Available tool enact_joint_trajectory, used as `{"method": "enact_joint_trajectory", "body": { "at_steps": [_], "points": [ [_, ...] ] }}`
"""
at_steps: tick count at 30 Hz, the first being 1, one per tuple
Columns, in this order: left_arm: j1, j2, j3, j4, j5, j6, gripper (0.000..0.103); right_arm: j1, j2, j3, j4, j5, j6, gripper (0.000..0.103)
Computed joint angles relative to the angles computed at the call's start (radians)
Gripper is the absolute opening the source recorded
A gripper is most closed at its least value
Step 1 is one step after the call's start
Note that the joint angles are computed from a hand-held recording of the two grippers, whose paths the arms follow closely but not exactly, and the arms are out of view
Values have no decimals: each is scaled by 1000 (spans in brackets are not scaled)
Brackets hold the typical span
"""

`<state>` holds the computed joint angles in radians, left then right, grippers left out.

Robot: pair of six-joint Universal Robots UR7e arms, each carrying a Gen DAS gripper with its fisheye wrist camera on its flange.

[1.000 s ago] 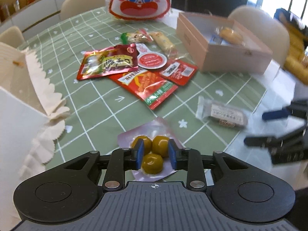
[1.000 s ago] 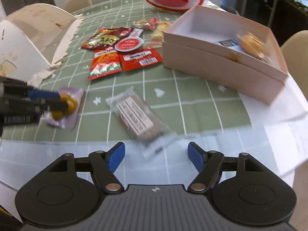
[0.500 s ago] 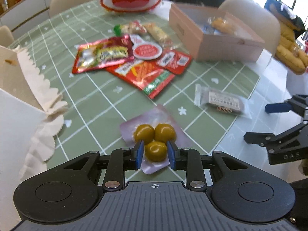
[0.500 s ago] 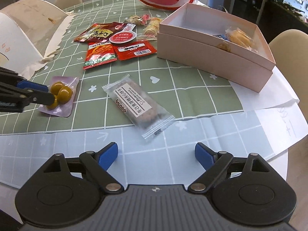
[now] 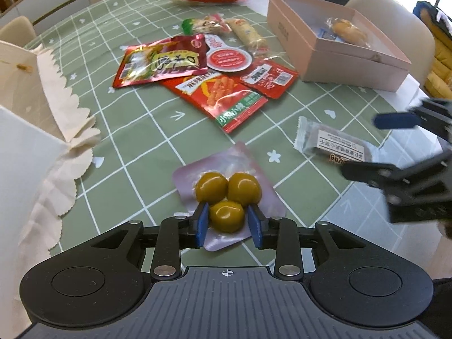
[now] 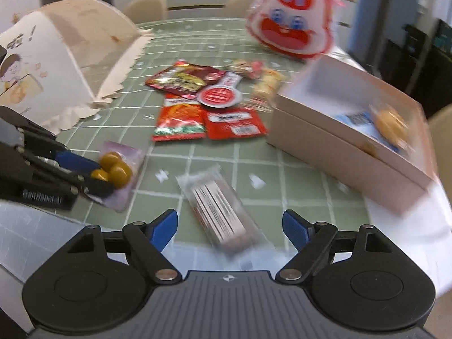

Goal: Organize snacks
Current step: 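Grasp the cookie packet with the right tool while the left holds the tray, then carry the plum tray with the left tool while the right carries the cookie packet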

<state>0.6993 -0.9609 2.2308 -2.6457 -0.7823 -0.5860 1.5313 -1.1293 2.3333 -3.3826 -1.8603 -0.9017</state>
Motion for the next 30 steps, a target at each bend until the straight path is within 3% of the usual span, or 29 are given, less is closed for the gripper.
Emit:
{"method": "enact_joint_trajectory", "body": {
  "at_steps": [2,4,6,9,18,23,30],
  "points": [
    [-2,1,-1,6,2,-6,36,6,29,-51,65,-15,23,82],
    [-1,-1,0,4,0,-10,36,7,40,-78,127,-27,58,74],
    [-1,-3,3,-1,-2,-15,36,18,39,-69,121,-33,51,51],
    [-2,-3,10,-18,0,-9,36,39,27,-38,120,-59,19,41],
    [-5,0,24,-58,6,35,36,46,-97,47,172,-56,136,36],
    [-20,6,67,-155,22,84,32,25,-189,80,175,-68,210,36],
    [-68,2,111,-269,-68,186,31,-16,-327,104,169,-87,288,36]
  ]
}}
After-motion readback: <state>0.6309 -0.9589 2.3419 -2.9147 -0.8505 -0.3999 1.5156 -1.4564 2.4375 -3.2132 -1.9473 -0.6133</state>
